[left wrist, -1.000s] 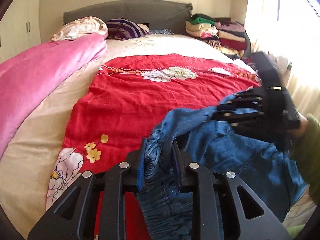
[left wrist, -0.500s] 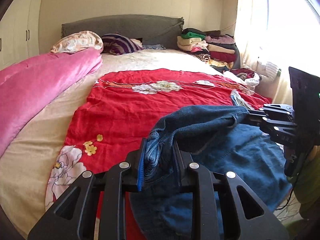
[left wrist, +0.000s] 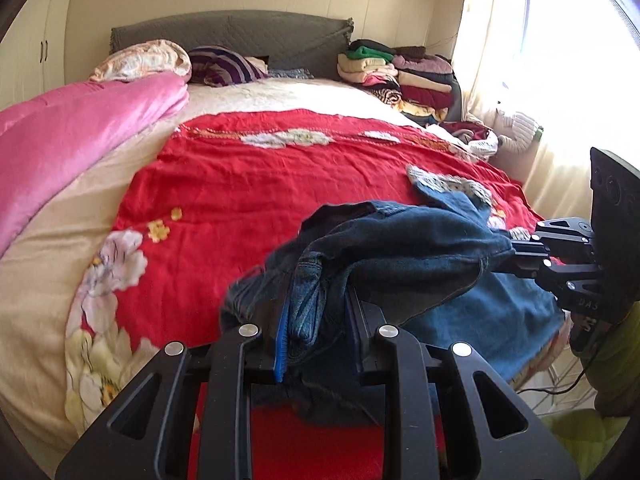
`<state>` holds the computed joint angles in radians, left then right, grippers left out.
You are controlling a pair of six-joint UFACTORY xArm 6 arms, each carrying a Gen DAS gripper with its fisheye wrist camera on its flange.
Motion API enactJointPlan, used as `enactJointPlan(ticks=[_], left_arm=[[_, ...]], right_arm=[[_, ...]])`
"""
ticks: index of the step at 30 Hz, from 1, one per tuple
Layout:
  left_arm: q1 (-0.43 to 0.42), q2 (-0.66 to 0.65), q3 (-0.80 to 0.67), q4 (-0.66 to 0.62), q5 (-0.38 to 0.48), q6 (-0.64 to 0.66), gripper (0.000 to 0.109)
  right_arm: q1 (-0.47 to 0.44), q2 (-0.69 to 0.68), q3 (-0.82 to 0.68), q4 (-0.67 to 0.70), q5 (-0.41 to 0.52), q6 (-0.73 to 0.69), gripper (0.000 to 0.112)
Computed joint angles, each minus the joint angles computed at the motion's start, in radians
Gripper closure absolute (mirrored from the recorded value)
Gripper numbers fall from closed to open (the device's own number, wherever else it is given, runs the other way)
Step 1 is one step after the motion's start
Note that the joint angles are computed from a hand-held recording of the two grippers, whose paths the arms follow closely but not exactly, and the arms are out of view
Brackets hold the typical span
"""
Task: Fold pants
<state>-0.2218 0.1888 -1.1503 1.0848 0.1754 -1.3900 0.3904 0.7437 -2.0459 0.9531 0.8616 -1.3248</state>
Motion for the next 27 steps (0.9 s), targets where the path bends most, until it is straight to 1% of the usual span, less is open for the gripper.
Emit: enactJointPlan(ticks=[2,6,8,13,18,21,23,24,26,27], left_arm=[[-0.006,-0.01,0.024,-0.009,-0.006,0.003,0.086],[-0.018,-0.012,0.055,-0.104,-0.005,0.087,0.086],[-0.025,-0.015,0.067,-0.122,0.0,0.101,0.085],[-0.035,-0.025,0.087,-0.133,0.011,0.113,0.084],[-0.037,-0.032,0.105,-0.156,0.032,0.129,0.078],[-0.038,-0.027,0.096,-0.168,0.076,0.135,0.07],[-0.041,-0.026,0.089,-0.152,0.118,0.122,0.061],[-0.04,-0.025,0.089,-0.153,0.134,0.123,0.06],[-0.035,-0.022,0.096,-0.241,0.142,0.2,0.051],[-0.03,-0.028,0.111,-0.294,0.139,0.244,0.05]], right_arm=[[-0.002,-0.024,0.042,0.002,0.0,-0.012,0.109],[-0.005,-0.069,0.12,0.009,-0.001,-0.041,0.109],[-0.004,-0.082,0.145,0.006,-0.003,-0.048,0.109],[-0.006,-0.114,0.2,0.003,0.006,-0.062,0.109],[-0.001,-0.149,0.262,-0.03,0.023,-0.082,0.109],[0.023,-0.163,0.303,-0.077,-0.01,-0.093,0.109],[0.032,-0.146,0.289,-0.1,-0.006,-0.058,0.109],[0.035,-0.13,0.273,-0.112,0.003,-0.029,0.109],[0.042,-0.113,0.257,-0.134,0.004,0.002,0.109],[0.044,-0.097,0.24,-0.15,0.012,0.028,0.109]])
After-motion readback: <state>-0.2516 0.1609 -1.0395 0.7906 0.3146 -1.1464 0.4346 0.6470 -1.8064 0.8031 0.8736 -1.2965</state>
